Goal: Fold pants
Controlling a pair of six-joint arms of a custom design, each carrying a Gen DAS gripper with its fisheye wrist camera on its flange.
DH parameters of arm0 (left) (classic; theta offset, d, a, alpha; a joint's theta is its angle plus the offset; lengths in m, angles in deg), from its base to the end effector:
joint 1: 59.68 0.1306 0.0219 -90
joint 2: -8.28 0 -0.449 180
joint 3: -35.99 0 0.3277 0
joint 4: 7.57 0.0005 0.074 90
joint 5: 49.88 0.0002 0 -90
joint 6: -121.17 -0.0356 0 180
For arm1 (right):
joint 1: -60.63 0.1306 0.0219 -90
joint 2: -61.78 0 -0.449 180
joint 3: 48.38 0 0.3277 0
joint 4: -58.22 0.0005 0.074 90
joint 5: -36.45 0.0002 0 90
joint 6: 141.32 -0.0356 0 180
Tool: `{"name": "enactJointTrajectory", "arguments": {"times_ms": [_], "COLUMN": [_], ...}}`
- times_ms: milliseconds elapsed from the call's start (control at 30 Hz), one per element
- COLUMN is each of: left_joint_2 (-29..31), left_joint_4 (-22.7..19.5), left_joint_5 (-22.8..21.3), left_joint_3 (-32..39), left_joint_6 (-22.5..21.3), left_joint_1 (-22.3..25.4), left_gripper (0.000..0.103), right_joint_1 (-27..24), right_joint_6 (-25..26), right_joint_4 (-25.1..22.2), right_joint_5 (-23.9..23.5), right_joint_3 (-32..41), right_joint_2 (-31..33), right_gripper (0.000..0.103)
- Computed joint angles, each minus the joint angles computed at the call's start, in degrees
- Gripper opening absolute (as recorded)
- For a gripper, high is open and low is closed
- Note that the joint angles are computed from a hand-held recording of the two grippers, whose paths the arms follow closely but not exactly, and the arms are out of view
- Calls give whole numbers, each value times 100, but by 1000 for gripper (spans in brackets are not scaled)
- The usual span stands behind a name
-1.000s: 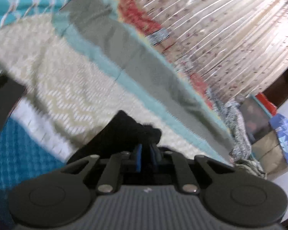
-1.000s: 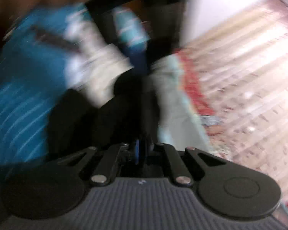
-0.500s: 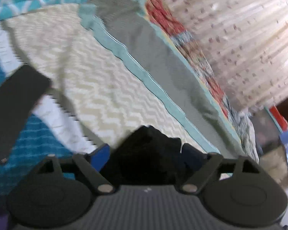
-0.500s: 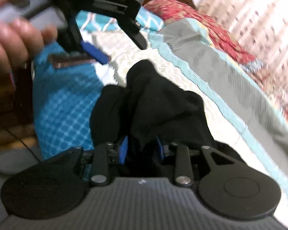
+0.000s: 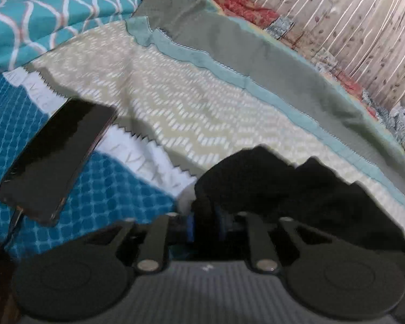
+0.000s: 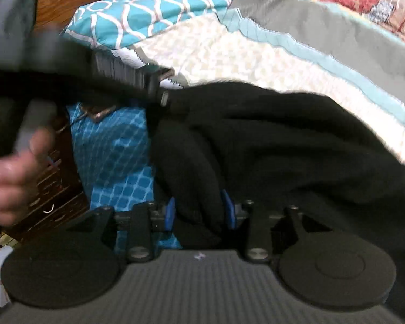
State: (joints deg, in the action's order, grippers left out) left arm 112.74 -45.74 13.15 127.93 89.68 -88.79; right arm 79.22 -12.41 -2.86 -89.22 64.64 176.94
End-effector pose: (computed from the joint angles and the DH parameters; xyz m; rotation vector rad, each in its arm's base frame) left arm 0.4626 -0.2397 0.4124 -0.7842 2.2027 -0.1729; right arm 0.5494 0.2062 0.4328 -1.3683 2.0965 0.6857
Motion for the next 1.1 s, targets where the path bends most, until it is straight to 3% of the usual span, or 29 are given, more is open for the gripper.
{"name": "enactJointTrajectory", "arguments": {"times_ms": [33,100,133,167,233,300,467,500,533,600,633,667,733,833,867,900,933,1000,1033,1100], "left_joint_2": [-87,-384,-502,-521,-410,-161,1000,1229,1341,1316,1251,1152,895,318,128,19,50,307,422,505], "left_joint_4": [163,852,1106,1211,946,800,-989,-1398,-1519,-1160,-970,-730,-181,875,1233,1399,1277,800,558,470], "left_joint_5": [72,323,124,-128,-80,684,2742,3104,3421,3805,3810,3748,3487,2288,1721,943,580,753,775,638], "left_joint_3": [-72,-316,-371,-307,95,520,2141,2428,2515,2288,2174,2002,1611,781,444,221,195,336,442,512], "left_joint_6": [-35,-349,-510,-672,-986,-1433,-2352,-2350,-2221,-1795,-1625,-1477,-1231,-721,-518,-345,-250,142,186,113], "left_joint_1": [19,141,166,196,397,704,1192,1257,1318,1406,1408,1405,1382,1220,1116,975,917,976,991,981], "left_gripper": [25,48,60,63,63,63,63,63,60,46,32,25,21,18,7,7,8,8,10,15], "right_joint_1": [-17,-56,-69,-64,-58,-40,-7,-29,-26,-17,-3,10,19,35,-27,-14,7,50,58,59], "right_joint_6": [-8,-30,-23,-41,-146,-323,-555,-613,-675,-695,-711,-722,-690,-739,-734,-742,-753,-756,-756,-752], "right_joint_4": [-42,-234,-363,-462,-418,-329,-148,-124,-85,-36,-3,6,27,226,256,290,351,420,407,303], "right_joint_5": [-34,-152,-161,-127,-98,-113,-142,-171,-186,-177,-165,-145,-90,-50,-86,-67,-27,77,99,60], "right_joint_3": [22,152,287,352,334,276,131,94,61,22,-4,-6,-23,-148,-156,-188,-231,-264,-252,-189], "right_joint_2": [-14,4,79,129,224,235,185,170,159,138,123,114,90,9,-17,-20,-27,-36,-33,-3], "right_gripper": [40,40,40,40,40,41,41,41,41,41,41,41,41,41,41,41,41,41,42,42]}}
